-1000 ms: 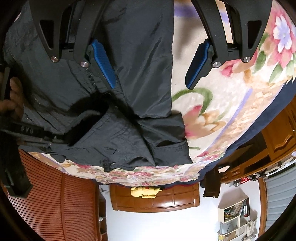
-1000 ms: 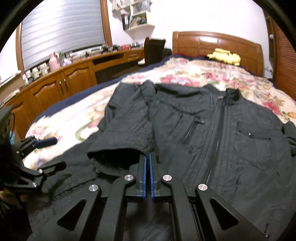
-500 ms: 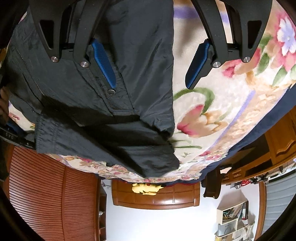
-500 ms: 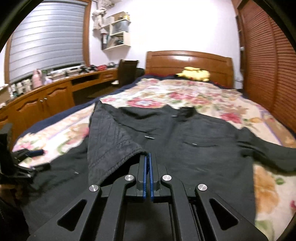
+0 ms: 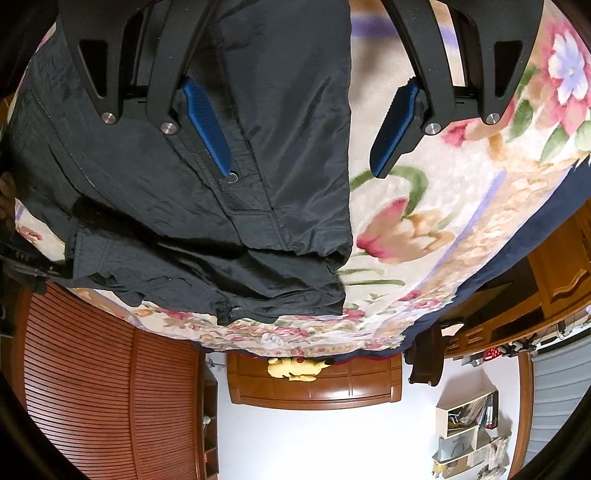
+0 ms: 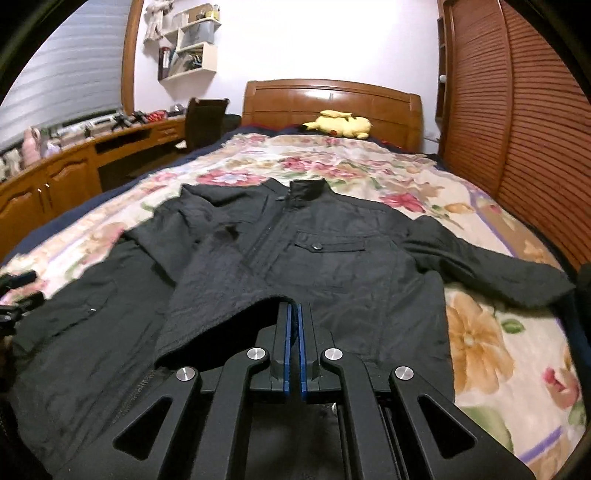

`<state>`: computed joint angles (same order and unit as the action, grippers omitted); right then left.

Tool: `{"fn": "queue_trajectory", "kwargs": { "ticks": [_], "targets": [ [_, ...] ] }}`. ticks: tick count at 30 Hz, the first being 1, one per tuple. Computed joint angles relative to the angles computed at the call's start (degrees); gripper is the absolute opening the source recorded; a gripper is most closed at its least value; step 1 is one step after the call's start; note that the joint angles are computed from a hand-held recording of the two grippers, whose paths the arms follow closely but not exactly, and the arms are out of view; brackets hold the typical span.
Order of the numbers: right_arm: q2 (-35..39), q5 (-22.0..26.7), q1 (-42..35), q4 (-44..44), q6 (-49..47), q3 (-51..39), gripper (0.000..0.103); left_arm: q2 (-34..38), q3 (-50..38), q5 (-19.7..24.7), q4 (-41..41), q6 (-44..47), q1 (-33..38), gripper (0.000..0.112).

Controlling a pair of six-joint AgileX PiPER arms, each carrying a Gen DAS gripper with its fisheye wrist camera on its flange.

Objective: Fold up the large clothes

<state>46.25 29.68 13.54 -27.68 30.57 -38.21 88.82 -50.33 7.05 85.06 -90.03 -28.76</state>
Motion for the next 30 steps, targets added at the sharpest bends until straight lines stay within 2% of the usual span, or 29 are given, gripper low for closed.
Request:
{"fn": "queue_trajectory", "kwargs": {
  "ticks": [3,6,8,9,10,11,14,20,25,29,30],
  "targets": [
    [-3.1,-0.8,-3.3,4.0,-4.8,0.3,0.004,-0.1,0.1,-0.2,1.6,-1.7,0.1,0.078],
    [-5.1,-0.7,-1.0,-1.1,0.2,1.3,0.008,-0.2,0.1,-0.4,1.5,-1.6,0.3,0.078],
    [-5.5,-1.1,2.3,-8.6,8.3,3.0,0.024,-0.2,0.1,-0.4,1.5,-1.5,0.3,0.078],
    [-5.1,-1.7,3.6,-11.2,11.3,3.8,0.041,-0.2,0.2,-0.5,1.6,-1.5,0.3,0.078],
    [-4.5,-1.8,5.7,-13.2,13.5,4.1,0.053,-0.2,0.1,-0.5,1.6,-1.6,0.3,0.078],
    [-4.0,-2.8,6.2,-13.5,13.5,5.0,0.055,-0.2,0.2,-0.8,2.6,-2.6,0.3,0.078],
    [-1.7,-1.0,12.1,-18.1,18.2,5.5,0.055,-0.3,0.2,-0.6,1.8,-1.7,0.2,0.078],
    [3.7,-0.6,17.9,-18.2,18.0,4.9,0.055,-0.4,0.2,-0.6,1.8,-1.8,0.2,0.078],
    [8.6,-1.0,15.3,-12.1,8.5,2.6,0.055,-0.4,0.2,-0.5,2.2,-2.0,0.1,0.078],
    [9.3,-0.5,12.7,-9.8,5.9,1.8,0.055,-0.8,0.4,-0.6,3.7,-3.7,-0.2,0.078],
    [9.9,0.7,13.7,-11.4,7.9,1.1,0.055,-1.0,0.5,-0.7,3.8,-3.9,-0.2,0.078]
  ]
}}
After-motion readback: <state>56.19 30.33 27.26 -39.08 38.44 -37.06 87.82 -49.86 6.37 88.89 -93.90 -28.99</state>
